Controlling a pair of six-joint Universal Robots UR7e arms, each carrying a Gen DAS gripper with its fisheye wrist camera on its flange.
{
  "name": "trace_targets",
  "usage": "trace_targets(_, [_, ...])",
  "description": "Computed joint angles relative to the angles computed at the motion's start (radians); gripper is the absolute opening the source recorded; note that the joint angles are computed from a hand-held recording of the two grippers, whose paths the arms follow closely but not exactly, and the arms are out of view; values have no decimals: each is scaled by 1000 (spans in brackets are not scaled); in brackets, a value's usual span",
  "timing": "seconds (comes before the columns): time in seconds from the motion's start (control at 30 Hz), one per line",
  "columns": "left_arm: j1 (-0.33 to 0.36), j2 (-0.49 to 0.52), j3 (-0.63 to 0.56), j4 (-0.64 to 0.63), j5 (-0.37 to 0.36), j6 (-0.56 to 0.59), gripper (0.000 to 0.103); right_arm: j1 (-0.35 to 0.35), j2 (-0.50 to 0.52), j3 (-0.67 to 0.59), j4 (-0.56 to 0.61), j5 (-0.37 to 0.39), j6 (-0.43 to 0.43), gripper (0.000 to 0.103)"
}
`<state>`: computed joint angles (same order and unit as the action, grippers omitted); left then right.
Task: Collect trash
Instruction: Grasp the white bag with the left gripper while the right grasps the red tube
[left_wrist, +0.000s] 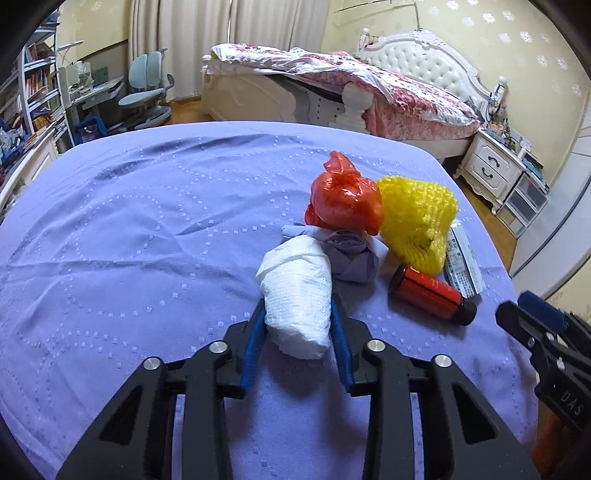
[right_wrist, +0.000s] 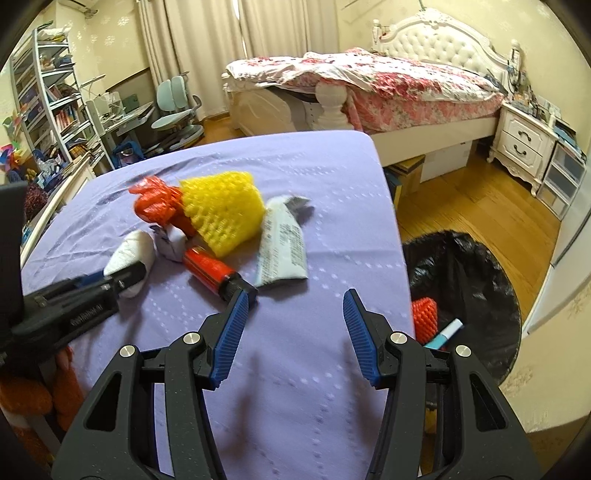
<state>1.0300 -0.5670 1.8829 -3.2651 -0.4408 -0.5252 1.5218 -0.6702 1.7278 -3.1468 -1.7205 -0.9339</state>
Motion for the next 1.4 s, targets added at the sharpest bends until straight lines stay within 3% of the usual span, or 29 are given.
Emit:
trace_targets(0.53, [-29,-69,151,6,37,-130,32,58,72,-36,73,-50,-65,50])
trace_targets(0.63, [-27,-78,167,2,38,-138,32,66,71,-42,130,-61,-46,50])
trace_targets(1.0, [-26,-86,188,-15,70,-139,32,85,84,-33,109,-63,-67,50])
trace_targets(1.13, [-26,-86,196,-28,68,-139,32,90,77,-37,160,-70,-77,42])
trace_targets(1.4, [-25,-86,197,-35,66,-141,32,96,103,-39,125,-68,-52,42])
